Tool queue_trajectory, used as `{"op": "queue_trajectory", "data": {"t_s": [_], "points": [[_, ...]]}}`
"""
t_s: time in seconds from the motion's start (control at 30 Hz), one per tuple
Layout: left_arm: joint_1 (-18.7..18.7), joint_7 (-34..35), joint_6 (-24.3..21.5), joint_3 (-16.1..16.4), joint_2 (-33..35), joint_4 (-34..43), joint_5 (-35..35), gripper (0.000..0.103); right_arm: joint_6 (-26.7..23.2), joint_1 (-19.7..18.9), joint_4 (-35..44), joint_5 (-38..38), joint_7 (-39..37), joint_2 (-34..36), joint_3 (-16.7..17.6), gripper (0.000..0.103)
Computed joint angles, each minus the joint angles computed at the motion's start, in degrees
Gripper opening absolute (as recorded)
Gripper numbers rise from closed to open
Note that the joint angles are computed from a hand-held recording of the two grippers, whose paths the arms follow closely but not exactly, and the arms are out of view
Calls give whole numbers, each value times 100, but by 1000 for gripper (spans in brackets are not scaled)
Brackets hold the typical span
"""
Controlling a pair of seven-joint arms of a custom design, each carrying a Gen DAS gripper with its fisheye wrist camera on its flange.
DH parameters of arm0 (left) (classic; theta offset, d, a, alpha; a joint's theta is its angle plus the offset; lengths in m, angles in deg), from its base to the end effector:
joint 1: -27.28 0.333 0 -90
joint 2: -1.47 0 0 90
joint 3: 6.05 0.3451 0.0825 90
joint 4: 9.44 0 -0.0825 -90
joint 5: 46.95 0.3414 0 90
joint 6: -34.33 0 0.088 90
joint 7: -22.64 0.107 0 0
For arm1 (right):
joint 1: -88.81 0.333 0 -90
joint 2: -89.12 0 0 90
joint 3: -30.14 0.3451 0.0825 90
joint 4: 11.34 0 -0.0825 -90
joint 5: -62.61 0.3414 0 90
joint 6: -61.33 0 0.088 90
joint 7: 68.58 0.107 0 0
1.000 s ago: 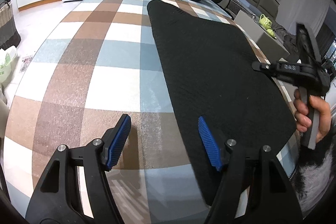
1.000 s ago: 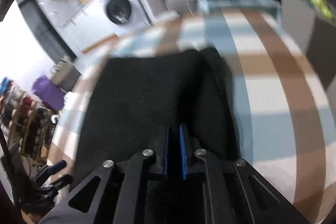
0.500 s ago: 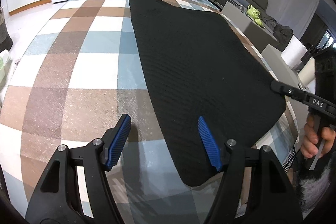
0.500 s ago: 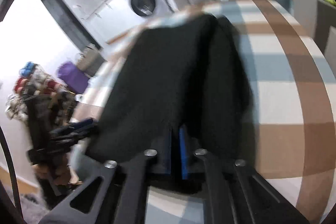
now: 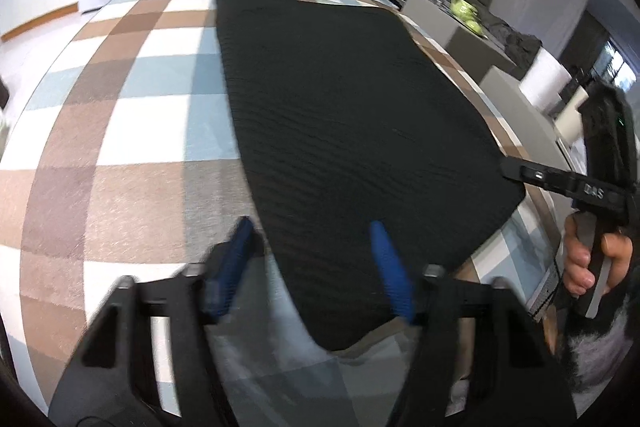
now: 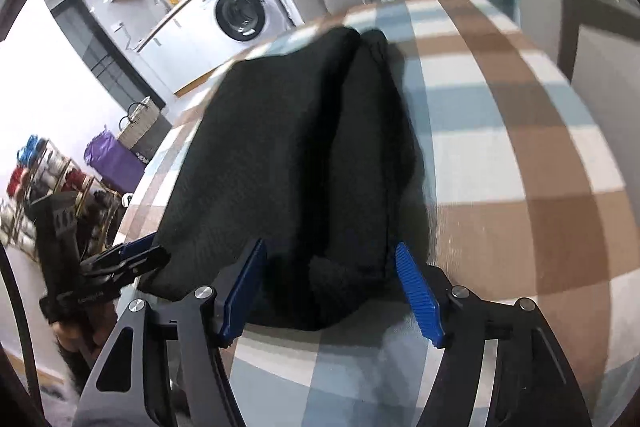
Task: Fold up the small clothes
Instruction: 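Lay the folded end down and open both grippers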
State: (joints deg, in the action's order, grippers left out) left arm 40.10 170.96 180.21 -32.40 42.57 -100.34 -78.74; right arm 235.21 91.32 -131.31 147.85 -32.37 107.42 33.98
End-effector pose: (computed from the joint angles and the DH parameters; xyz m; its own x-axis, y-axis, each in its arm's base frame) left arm 0.7034 -0.0901 0.3240 -0.6708 -0.6844 0.2856 -0.6910 0.4369 -0.5759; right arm 0.5622 -0.0160 0.3515 -0.2402 -0.8704 -0.4297 -0.7309 0.4535 -0.5101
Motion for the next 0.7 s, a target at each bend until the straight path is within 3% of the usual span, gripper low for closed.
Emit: {"op": "queue_trajectory", "data": {"t_s": [0.07, 0.13, 0.17, 0.27, 0.43, 0.7], "points": [[-76, 45, 322, 24, -47, -124, 41, 28, -5, 44, 10, -174, 169, 81, 11, 63], [-86, -75, 269, 27, 46, 31, 110, 22, 130, 62, 77, -17, -12, 147, 99, 51], [-77, -134, 219, 24, 90, 107, 131, 21, 79, 65, 72, -52, 29, 154, 107, 45], [-142, -410, 150, 88, 294, 458, 236, 21, 176, 99, 207, 198, -199, 241, 155, 41], [-408, -875, 247, 238, 700, 1197, 676, 21, 332, 260, 560, 215, -165, 494, 108, 40], [-771, -1557, 305, 367, 1255, 2190, 1412, 21, 647, 330, 1042, -1300, 1269, 988, 52, 41]]}}
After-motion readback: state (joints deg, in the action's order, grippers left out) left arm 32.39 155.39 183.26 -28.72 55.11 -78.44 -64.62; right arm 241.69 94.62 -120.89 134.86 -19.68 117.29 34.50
